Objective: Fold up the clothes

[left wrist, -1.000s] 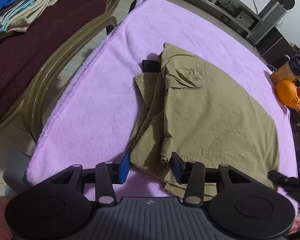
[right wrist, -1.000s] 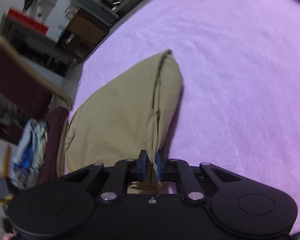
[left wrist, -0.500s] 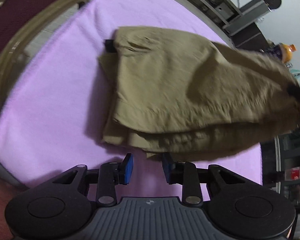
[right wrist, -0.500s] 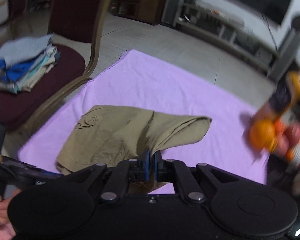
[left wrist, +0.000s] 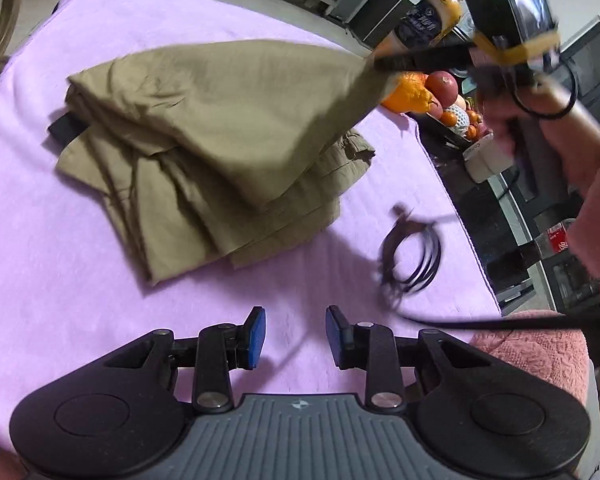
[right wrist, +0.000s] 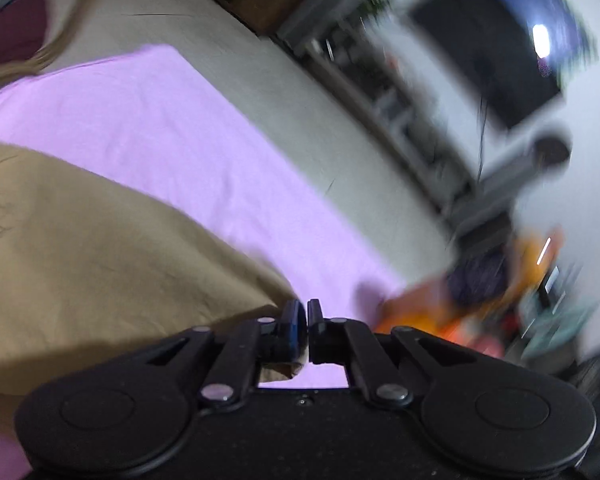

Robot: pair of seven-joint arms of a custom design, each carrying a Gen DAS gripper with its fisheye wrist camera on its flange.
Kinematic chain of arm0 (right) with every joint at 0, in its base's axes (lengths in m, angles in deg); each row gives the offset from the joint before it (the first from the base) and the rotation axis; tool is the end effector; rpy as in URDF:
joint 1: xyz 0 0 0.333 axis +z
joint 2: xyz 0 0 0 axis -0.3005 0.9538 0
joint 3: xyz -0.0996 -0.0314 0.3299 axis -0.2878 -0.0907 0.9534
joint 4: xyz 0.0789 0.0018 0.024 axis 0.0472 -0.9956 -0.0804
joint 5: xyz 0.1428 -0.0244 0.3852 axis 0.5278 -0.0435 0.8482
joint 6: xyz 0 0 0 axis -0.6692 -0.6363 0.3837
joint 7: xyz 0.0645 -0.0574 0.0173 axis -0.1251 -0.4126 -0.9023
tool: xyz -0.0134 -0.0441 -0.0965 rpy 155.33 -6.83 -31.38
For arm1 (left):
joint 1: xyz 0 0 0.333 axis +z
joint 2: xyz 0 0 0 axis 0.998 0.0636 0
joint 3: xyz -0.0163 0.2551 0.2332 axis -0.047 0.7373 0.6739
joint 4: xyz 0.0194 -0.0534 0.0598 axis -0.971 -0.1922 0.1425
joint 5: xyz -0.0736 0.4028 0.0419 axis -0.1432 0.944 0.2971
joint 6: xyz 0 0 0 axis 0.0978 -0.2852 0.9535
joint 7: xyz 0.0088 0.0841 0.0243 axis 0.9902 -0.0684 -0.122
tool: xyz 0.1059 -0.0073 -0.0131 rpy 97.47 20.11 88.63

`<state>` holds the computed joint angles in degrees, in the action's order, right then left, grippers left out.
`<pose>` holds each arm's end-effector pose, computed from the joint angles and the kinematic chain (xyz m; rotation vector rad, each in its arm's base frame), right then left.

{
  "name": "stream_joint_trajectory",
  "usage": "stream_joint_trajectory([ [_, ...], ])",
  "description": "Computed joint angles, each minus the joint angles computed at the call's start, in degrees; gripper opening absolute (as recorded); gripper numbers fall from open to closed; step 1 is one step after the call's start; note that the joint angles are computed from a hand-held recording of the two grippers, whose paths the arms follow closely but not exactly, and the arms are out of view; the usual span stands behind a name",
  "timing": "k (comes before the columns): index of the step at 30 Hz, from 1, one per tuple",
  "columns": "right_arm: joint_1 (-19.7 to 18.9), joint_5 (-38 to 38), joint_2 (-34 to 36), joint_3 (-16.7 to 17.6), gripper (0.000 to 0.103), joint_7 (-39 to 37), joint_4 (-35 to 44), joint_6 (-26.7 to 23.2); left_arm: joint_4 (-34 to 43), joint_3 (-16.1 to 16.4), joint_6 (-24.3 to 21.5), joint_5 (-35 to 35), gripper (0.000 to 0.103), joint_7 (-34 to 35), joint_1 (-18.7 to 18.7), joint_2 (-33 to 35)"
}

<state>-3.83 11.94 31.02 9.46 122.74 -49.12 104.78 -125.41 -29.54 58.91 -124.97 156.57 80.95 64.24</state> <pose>0.6882 0.0990 0.5317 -2.2142 1.7442 -1.1754 0.6382 -0.2682 0.4734 1.4253 -2.3587 1.0011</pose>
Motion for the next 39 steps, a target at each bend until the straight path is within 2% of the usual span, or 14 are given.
stream_joint_trajectory([
  [4, -5.4, 23.7, -5.1, 2.3, 0.007, -2.9, -6.6, 2.1, -0.5, -0.4, 1.5, -0.6, 0.03, 0.5, -0.1, -0.5],
  [7, -7.9, 37.6, -11.0, 2.9, 0.037, -4.2, -13.4, 5.1, -1.4, -0.6, 3.3, -5.1, 0.033, 2.4, 0.9, -1.5],
  [8, -8.5, 42.1, -12.9, 2.9, 0.051, -4.6, -15.7, 7.1, -1.7, -0.6, 4.1, -6.9, 0.036, 3.1, 1.2, -1.8],
  [9, -9.1, 48.0, -14.6, 2.9, 0.054, -6.6, -18.2, 10.1, -1.9, -0.5, 5.3, -8.6, 0.036, 2.8, 1.3, -1.9],
  [11, -9.4, 57.7, -16.0, 2.8, 0.054, -12.0, -22.0, 17.1, -1.2, -0.2, 7.1, -10.7, 0.036, 0.5, 1.1, -1.3],
  [14, -9.1, 70.7, -15.5, 2.6, 0.049, -21.3, -24.9, 25.7, 1.1, 0.4, 9.4, -7.4, 0.036, -5.3, -0.5, 0.4],
  [17, -9.1, 88.2, -12.6, 2.9, 0.034, -33.7, -24.4, 29.7, 4.2, 0.6, 10.5, -1.3, 0.036, -11.5, -2.0, 2.7],
  [19, -10.1, 98.2, -10.7, 3.7, 0.034, -39.0, -23.3, 29.8, 6.0, 0.8, 10.4, 2.9, 0.035, -15.7, -2.4, 4.2],
  [24, -12.8, 100.0, -7.1, 4.4, 0.047, -38.2, -20.3, 28.2, 10.1, -0.2, 10.2, 10.8, 0.036, -22.6, -3.2, 8.5],
  [31, -16.1, 111.5, -2.1, 7.3, 0.046, -44.7, -14.9, 23.4, 10.4, -3.0, 12.2, 13.6, 0.03, -22.9, -1.2, 10.1],
  [34, -15.7, 110.1, -0.7, 7.3, 0.028, -43.3, -13.5, 22.1, 9.3, -4.0, 14.6, 13.6, 0.002, -21.7, -0.6, 10.0],
  [35, -15.2, 107.8, -0.7, 7.1, 0.015, -41.9, -13.6, 22.5, 8.7, -4.4, 15.6, 13.4, 0.001, -21.1, -0.2, 9.7],
  [36, -14.3, 104.4, -0.9, 6.6, 0.009, -39.7, -14.1, 23.5, 8.1, -4.9, 16.5, 13.0, 0.001, -20.5, 0.1, 9.3],
  [39, -13.5, 100.7, -3.6, 6.7, 0.007, -36.9, -16.4, 25.8, 4.4, -6.6, 20.7, 11.5, 0.001, -16.4, 1.6, 6.5],
])
